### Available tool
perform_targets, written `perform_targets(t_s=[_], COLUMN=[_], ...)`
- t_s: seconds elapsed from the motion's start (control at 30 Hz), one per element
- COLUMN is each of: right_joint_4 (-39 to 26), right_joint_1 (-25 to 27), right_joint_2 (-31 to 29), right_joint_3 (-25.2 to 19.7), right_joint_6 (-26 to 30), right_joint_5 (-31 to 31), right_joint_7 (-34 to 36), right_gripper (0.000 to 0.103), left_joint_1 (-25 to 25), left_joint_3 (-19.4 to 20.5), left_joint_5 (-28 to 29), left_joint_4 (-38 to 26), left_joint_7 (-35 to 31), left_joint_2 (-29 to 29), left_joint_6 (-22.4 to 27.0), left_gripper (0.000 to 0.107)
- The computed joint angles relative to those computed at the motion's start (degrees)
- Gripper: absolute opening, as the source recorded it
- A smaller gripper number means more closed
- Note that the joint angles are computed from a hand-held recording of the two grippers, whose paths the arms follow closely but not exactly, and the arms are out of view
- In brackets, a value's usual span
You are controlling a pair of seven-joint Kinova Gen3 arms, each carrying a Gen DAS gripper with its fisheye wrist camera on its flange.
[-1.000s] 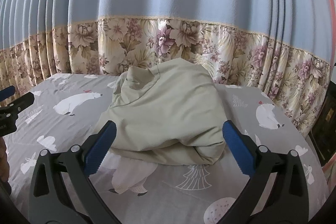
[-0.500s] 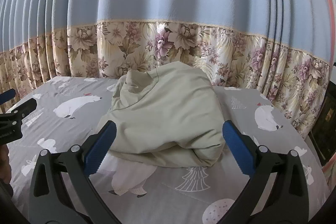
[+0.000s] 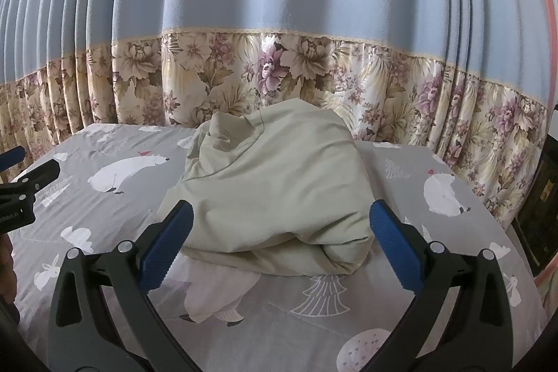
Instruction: Fold large clothes
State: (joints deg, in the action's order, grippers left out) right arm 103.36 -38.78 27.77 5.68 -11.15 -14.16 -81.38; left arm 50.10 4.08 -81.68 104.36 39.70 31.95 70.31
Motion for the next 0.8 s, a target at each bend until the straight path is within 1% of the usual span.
perform_targets(t_s=[0.1,0.23,0.4,0.57,0.7,0.8], right_joint_4=[0.20,-0.13,0.32,-0.10,0.27,0.01], right_joint_1=[0.12,-0.04,-0.25,-0.41,-0.28,-1.15], right_joint_2=[0.10,0.07,0.03,0.20,0.12,0.49], right_joint_3=[-0.17,0.07,0.07,0.41,0.06,0.91], right_joint_6=[-0.69,0.45,-0.72,0.29,-0.45,-0.14], right_joint_5=[-0.09,-0.27,-0.19,-0.54,-0.20,-0.71], right_joint_7=[0.05,0.12,0.27,0.55,0.50,1.13], right_gripper=[0.100,0.100,0.100,0.100,0.100,0.100], left_joint_1=[-0.08,-0.38,0.16,-0.27,0.36,0.10], left_joint_3=[0.01,-0.02,-0.11,-0.10,-0.39,-0.34], left_joint_5=[0.19,0.43,0.32,0.87,0.97,1.27], left_joint_4=[-0.14,-0.02,-0.31,-0.60,-1.00,-1.09], left_joint_7=[-0.26,-0.21,-0.32,-0.75,-0.97,-1.07], left_joint_2=[0.25,-0.06,0.23,0.08,0.46,0.38], left_joint_6=[0.03,-0.86,0.08,-1.13,0.13,-0.29], left_gripper=[0.101,0.101,0.101,0.101,0.101,0.101])
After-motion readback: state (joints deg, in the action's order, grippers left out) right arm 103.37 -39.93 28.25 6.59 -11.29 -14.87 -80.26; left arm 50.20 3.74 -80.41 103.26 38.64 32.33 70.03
